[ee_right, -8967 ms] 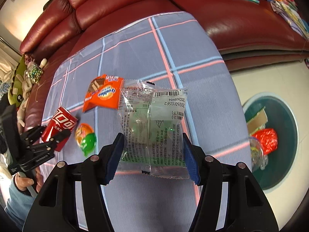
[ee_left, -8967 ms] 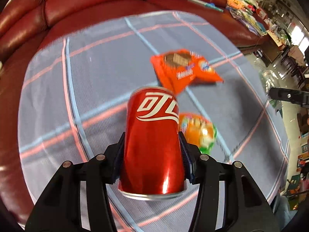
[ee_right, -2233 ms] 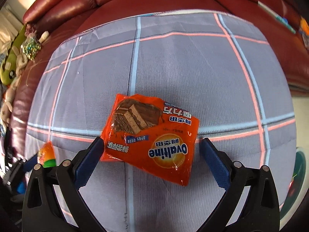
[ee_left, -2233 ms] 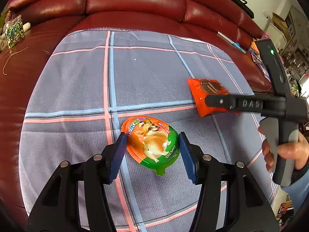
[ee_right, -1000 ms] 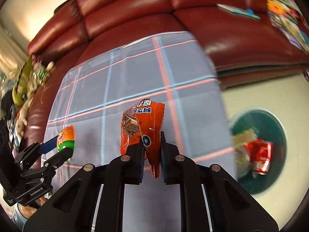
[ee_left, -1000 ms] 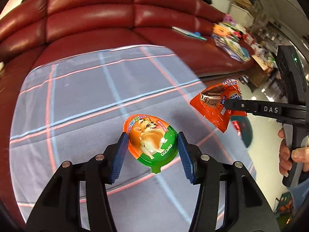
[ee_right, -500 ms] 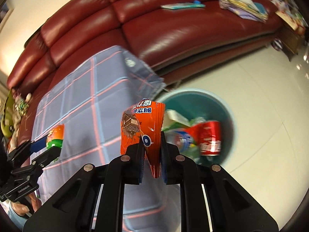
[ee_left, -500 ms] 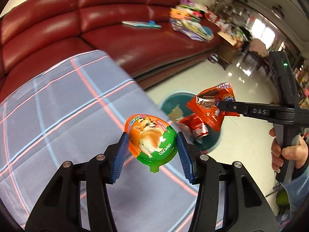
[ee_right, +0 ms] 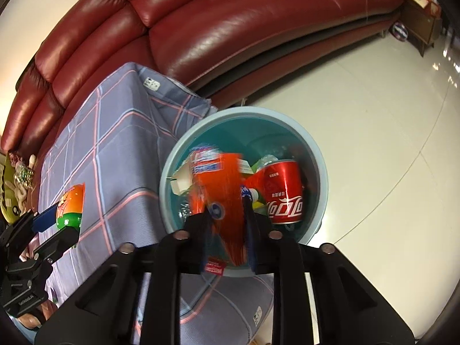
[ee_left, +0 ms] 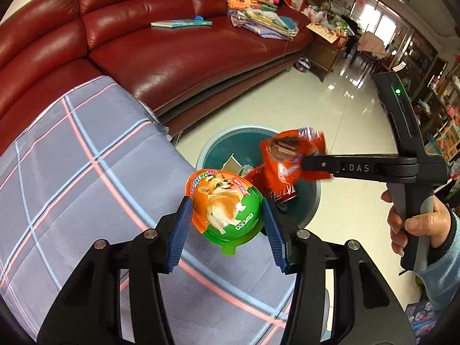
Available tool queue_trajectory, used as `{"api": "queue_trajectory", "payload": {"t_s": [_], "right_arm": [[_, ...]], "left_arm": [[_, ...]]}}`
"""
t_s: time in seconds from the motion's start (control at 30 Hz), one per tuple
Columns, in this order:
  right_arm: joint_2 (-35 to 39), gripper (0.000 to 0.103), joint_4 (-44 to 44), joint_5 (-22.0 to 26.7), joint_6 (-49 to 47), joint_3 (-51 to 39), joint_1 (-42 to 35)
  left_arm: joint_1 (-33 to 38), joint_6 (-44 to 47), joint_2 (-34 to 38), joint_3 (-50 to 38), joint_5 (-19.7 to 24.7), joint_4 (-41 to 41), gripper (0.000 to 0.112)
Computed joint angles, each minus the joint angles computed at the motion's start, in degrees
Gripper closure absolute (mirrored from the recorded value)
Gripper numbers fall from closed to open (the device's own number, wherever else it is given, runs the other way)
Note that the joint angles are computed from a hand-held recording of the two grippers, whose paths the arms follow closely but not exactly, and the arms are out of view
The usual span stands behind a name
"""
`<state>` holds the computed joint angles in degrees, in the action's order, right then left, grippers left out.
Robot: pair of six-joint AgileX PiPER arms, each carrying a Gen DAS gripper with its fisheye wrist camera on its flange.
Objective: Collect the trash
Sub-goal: 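Carry the jelly cup and wrapper over the teal bin and release both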
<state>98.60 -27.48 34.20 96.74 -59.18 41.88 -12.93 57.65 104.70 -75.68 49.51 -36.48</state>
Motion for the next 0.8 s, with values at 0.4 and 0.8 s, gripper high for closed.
{"api": "queue_trajectory", "payload": {"t_s": [0.4, 0.8], "right_arm": [[-0.72, 0.028, 4.08, -5.58, -1.6, 3.77, -3.94], [-5.34, 0.006, 1.37, 1.84, -1.08, 3.65, -2.9]], "left_arm": [[-4.23, -2.43, 3.66, -1.51, -1.01, 1.82, 0.065], [-10.24, -3.35, 8.94, -5.11, -0.21, -0.23, 0.07]]}}
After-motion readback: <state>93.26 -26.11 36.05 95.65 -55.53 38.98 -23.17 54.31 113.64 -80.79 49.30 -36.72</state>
